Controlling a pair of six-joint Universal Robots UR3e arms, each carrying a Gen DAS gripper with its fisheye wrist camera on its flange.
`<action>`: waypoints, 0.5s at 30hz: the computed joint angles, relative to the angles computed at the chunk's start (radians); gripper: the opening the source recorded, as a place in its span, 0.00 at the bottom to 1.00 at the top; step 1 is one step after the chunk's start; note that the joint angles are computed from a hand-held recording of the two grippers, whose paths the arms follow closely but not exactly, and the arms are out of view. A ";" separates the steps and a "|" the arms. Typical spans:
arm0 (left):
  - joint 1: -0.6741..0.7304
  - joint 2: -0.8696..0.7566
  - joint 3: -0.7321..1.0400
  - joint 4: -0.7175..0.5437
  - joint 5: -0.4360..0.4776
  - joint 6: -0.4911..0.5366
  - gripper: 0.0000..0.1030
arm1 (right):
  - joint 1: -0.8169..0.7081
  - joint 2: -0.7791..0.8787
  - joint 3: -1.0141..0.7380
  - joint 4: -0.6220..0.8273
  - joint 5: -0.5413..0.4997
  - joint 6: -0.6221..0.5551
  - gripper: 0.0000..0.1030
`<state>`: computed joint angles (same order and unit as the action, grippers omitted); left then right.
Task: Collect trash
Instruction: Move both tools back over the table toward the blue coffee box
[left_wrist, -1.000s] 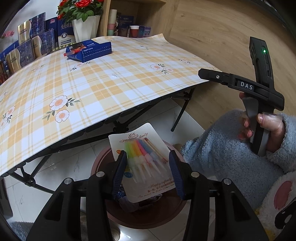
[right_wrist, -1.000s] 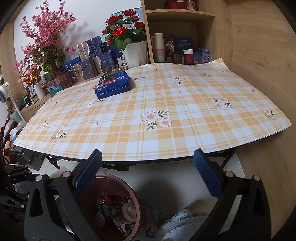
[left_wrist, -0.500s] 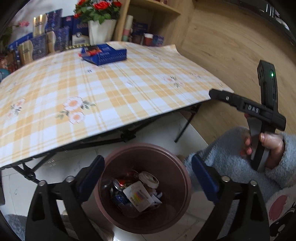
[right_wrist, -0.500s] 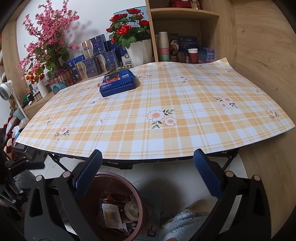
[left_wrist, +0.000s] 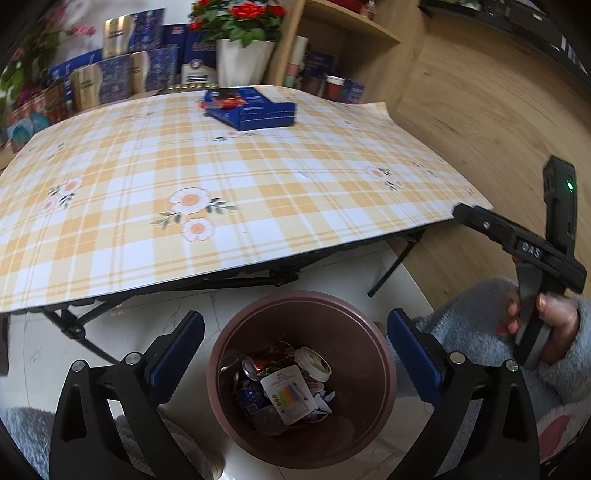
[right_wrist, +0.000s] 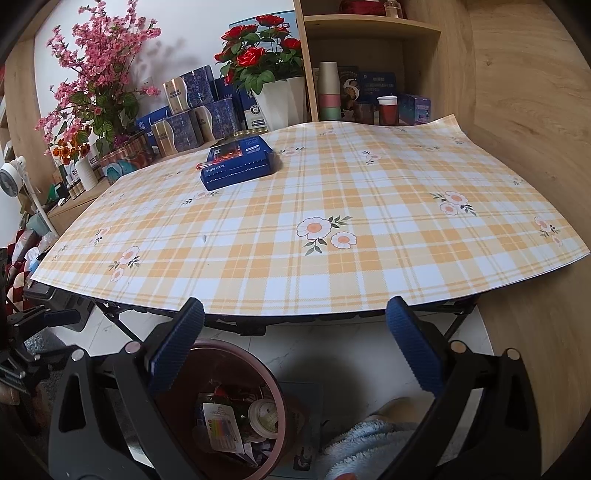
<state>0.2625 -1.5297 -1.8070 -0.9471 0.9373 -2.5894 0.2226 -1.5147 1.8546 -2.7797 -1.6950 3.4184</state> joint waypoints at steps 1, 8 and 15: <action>0.006 0.001 0.000 0.002 -0.002 -0.008 0.94 | 0.001 0.000 0.001 -0.001 -0.005 0.008 0.94; 0.067 -0.014 0.045 -0.043 -0.030 -0.102 0.94 | -0.047 0.003 -0.025 0.057 0.035 0.039 0.94; 0.048 -0.187 0.344 -0.145 0.012 -0.239 0.94 | -0.105 0.100 -0.185 0.088 0.087 0.009 0.94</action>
<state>0.3110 -1.7172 -1.4630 -1.0921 0.9497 -2.8280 0.1173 -1.4144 1.6693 -2.6915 -1.6076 3.4269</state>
